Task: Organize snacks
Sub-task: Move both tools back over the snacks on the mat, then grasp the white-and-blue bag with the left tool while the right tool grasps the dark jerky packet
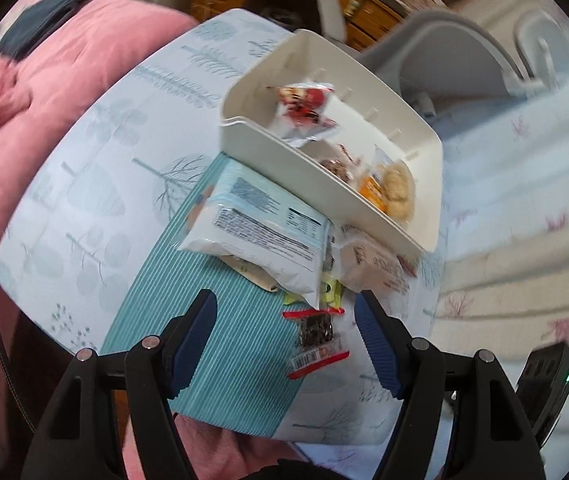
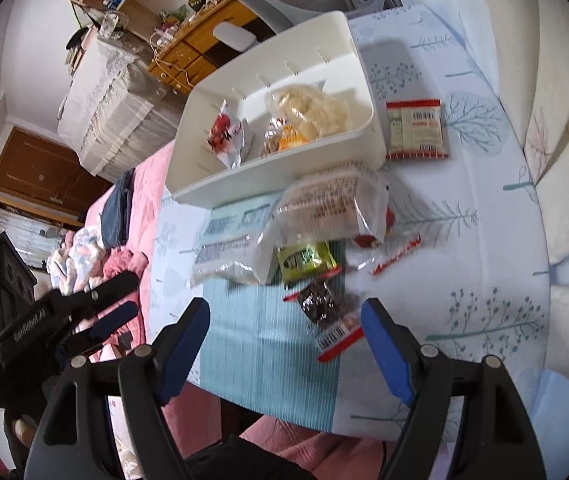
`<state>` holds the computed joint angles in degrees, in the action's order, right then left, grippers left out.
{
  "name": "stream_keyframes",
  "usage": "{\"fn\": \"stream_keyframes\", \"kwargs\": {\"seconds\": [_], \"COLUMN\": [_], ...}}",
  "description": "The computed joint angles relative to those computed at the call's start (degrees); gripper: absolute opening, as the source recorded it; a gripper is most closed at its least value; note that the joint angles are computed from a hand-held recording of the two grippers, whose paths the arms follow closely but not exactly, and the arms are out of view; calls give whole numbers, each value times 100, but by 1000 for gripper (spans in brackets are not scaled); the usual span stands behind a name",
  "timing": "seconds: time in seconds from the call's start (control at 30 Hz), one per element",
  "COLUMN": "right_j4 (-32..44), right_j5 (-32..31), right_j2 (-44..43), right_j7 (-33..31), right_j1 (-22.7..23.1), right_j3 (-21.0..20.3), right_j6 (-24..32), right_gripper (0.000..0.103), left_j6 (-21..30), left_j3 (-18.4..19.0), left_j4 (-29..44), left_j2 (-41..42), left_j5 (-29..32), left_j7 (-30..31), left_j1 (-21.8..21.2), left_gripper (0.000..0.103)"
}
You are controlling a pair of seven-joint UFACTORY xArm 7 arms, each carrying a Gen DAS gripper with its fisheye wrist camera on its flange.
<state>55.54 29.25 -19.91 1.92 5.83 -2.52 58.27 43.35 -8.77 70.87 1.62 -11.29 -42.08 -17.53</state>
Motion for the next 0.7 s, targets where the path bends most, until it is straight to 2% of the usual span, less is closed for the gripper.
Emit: {"fn": "stream_keyframes", "kwargs": {"seconds": [0.13,0.27,0.47,0.7], "right_j4": [-75,-193,-384,-481], "right_j5": [-160,-331,-587,-1008], "right_j2": [7,17,121,291], "right_j7": [-44,-164,-382,-1055], "right_j1": [11,9,15,170], "right_j3": [47,72,139,294], "right_j6": [49,35,-170,-426], "right_gripper": [78,78,78,78], "left_j6": [-481,-856,-1233,-1364], "left_j3": [39,60,2,-158], "left_j4": [-412,-652,-764,-496], "left_j2": [-107,-66,245,840], "left_j5": [-398,-951,-2074,-2922], "left_j7": [-353,-343,124,589], "left_j1": [48,101,182,325], "left_gripper": [70,70,70,70]}}
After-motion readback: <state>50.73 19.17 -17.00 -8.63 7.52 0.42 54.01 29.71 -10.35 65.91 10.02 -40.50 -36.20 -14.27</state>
